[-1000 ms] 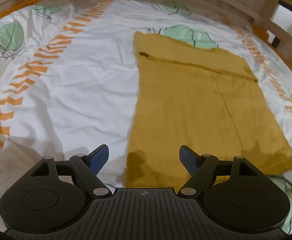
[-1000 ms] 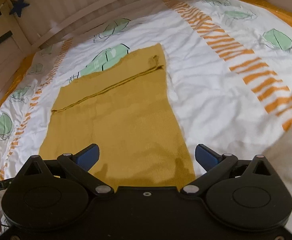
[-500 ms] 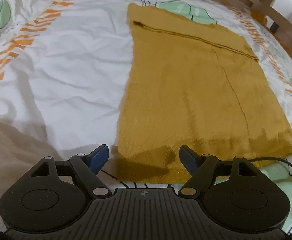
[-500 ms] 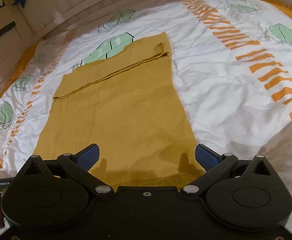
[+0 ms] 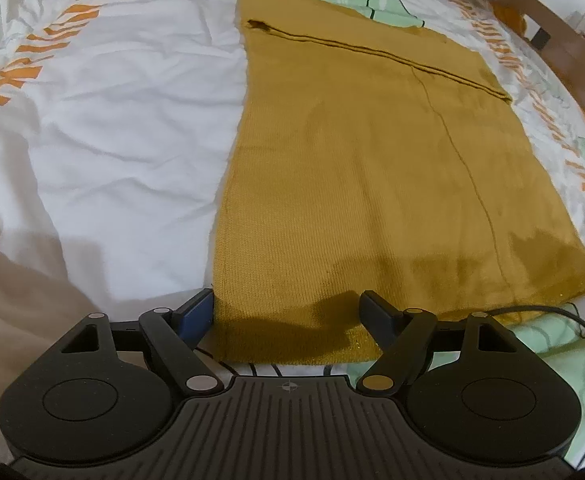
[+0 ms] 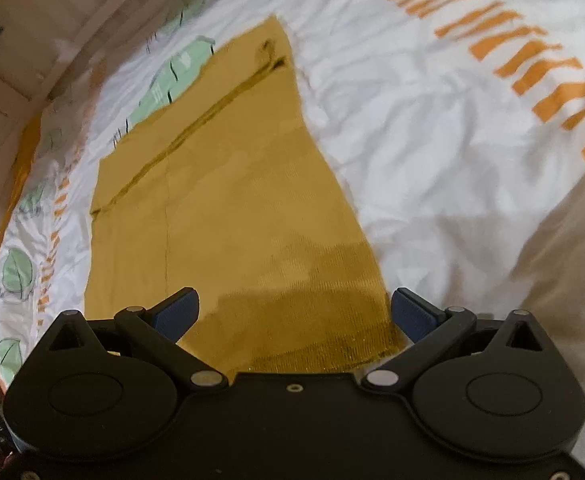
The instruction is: Fold small clothes
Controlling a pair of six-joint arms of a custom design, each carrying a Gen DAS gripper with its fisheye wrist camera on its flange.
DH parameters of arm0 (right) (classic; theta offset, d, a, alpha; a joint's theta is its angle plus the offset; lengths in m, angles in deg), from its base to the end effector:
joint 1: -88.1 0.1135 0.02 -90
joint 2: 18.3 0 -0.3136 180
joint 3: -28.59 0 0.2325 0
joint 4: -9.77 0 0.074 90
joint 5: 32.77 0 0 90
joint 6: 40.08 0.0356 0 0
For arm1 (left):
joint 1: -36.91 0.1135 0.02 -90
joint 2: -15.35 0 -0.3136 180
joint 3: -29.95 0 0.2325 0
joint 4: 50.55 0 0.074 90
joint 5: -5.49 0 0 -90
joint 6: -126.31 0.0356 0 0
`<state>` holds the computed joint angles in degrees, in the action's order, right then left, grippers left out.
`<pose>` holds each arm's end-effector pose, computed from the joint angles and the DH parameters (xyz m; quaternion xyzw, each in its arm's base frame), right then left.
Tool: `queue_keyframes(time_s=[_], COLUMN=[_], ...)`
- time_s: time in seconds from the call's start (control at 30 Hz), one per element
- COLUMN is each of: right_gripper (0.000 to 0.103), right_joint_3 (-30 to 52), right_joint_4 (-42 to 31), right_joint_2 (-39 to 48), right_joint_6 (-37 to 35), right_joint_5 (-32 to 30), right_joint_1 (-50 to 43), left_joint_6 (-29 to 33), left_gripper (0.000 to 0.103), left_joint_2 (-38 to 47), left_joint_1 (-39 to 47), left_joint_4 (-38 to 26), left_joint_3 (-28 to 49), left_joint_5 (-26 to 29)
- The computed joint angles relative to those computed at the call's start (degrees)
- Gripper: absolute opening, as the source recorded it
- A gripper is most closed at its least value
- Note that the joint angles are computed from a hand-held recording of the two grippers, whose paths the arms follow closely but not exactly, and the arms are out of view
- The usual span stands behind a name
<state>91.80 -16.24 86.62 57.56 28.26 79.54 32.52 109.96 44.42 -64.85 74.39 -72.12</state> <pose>0.3132 -0.0297 0.1645 0.0860 0.9473 0.2439 0.1890 0.2399 0.0239 0.1494 -0.0717 0.9672 -0.0981 0.2230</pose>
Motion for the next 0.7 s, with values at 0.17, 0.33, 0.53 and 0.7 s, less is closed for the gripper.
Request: queue_keyframes(time_s=[0.17,0.33,0.53,0.7], right_gripper=[0.102,0.103,0.102,0.092], right_joint_3=[8.42,13.73,13.95,13.53], right_joint_4=[-9.32,-17.02,-20.45,-20.99], right_joint_2=[5.74,10.67,10.29,9.69], right_joint_6=[-3.51,-5.77,-9.23,-10.06], right_joint_5=[-0.18,-2.07,-4.57,-5.54], right_joint_1=[-1.03,-1.57,-1.66,-2.21], left_joint_6=[-0.41,-0.75,-0.45,-0.95], left_gripper=[0.077,0.077,0.077,0.073], left_joint_2=[0.45,0.86,0.98,0.76], left_joint_1=[0.07,0.47,2.07,2.14], left_joint_4=[-0.03,-0.05,0.20,0.55], left_joint_3=[0.37,0.50,0.28,0.02], left_joint_5=[0.26,0.76,2.29,2.13])
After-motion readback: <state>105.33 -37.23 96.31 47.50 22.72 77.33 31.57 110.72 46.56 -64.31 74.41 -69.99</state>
